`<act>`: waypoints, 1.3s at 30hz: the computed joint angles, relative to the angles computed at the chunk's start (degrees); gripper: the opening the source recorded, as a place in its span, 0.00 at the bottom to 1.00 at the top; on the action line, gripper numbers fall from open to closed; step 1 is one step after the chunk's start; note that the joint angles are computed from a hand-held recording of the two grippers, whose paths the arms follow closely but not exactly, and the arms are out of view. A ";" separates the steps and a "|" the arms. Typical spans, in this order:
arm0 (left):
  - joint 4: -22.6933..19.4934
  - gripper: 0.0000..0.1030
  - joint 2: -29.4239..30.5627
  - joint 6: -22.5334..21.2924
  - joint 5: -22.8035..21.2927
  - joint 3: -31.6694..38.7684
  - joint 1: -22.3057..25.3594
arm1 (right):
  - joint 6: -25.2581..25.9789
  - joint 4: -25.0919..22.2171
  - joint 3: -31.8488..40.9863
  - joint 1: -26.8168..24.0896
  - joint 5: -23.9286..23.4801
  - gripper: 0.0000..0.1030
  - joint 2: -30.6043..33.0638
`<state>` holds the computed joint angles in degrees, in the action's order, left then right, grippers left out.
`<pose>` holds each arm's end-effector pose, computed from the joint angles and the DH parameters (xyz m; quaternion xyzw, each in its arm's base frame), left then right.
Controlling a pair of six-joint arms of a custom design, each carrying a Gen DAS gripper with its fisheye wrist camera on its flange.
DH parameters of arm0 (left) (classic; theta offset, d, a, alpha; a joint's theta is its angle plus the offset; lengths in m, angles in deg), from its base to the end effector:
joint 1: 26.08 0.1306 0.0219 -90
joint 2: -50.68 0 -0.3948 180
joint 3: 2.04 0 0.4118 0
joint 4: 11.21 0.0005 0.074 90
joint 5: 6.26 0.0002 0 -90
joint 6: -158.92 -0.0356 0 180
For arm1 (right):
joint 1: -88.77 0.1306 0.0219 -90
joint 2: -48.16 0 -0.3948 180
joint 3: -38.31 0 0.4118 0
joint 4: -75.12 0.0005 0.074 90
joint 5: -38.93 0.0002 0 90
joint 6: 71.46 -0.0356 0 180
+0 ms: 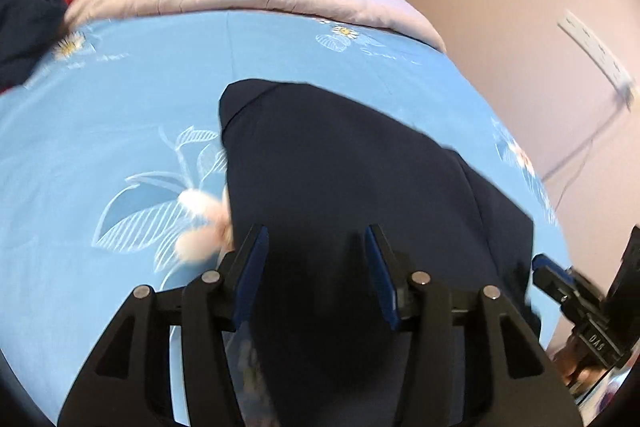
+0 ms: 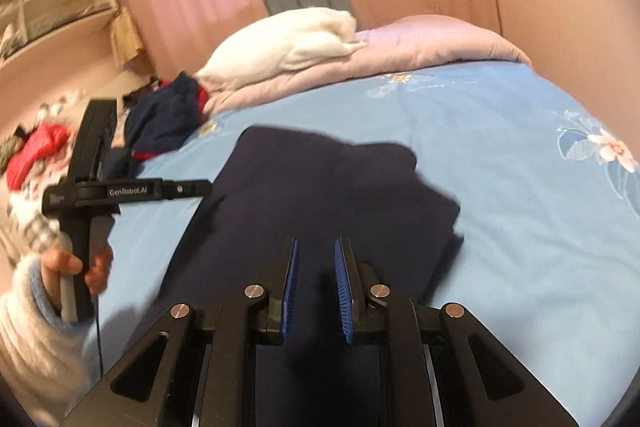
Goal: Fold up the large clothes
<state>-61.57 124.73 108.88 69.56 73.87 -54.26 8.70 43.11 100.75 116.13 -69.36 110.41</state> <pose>0.3536 -0.1801 0.4422 -0.1387 0.9186 -0.1013 0.3559 0.2983 0.1664 0.4244 -0.2078 0.8409 0.2847 0.4106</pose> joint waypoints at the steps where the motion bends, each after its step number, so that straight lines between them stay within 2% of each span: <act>1: 0.20 0.47 2.09 -0.27 0.11 1.19 1.08 | -0.11 0.32 0.84 -0.77 -0.50 0.17 1.89; 4: 0.01 0.47 5.86 -1.15 0.70 3.67 2.69 | 0.79 -1.37 3.84 -1.37 -0.34 0.17 7.63; 7: -0.95 0.47 9.29 -1.50 2.05 5.57 4.24 | 2.38 -4.42 6.36 -1.01 1.94 0.17 13.08; 9: -1.61 0.47 10.72 -3.08 1.37 6.26 4.44 | 1.45 -5.78 7.01 -1.19 1.23 0.17 15.21; 12: -3.89 0.51 12.77 -5.45 -0.33 8.46 4.02 | -0.95 -5.84 7.29 -2.87 -1.71 0.17 15.96; 16: -5.21 0.52 11.16 -4.09 0.63 8.20 4.40 | -4.42 -6.11 6.76 -4.13 -1.25 0.17 14.28; 18: -4.90 0.52 8.78 -3.59 0.60 6.57 3.64 | -3.38 -5.16 5.10 -4.03 0.50 0.17 10.80; 20: -4.91 0.52 5.38 -3.47 0.14 4.30 1.71 | -1.53 -4.76 2.84 -3.10 1.92 0.17 6.00; 23: -5.13 0.52 -0.19 -3.28 -1.64 0.52 -2.44 | 1.28 -5.18 0.34 -1.81 0.44 0.18 -0.33; 27: -5.95 0.52 -7.64 -1.26 -7.46 -4.57 -10.92 | 3.93 -7.36 -3.48 0.44 -2.39 0.18 -8.61; 30: -6.82 0.52 -10.61 1.59 -9.51 -7.42 -16.87 | 5.49 -10.10 -5.45 2.97 -2.11 0.18 -12.47; 35: -6.58 0.52 -10.99 4.58 -11.56 -10.16 -23.76 | 6.44 -13.84 -7.17 5.17 1.32 0.18 -13.52; 37: -6.94 0.54 -9.29 6.54 -12.10 -10.83 -24.93 | 5.77 -15.84 -7.45 5.82 5.29 0.18 -12.59; 39: -6.81 0.57 -7.87 6.58 -12.23 -11.05 -24.67 | 4.06 -15.52 -8.30 4.41 3.60 0.18 -11.23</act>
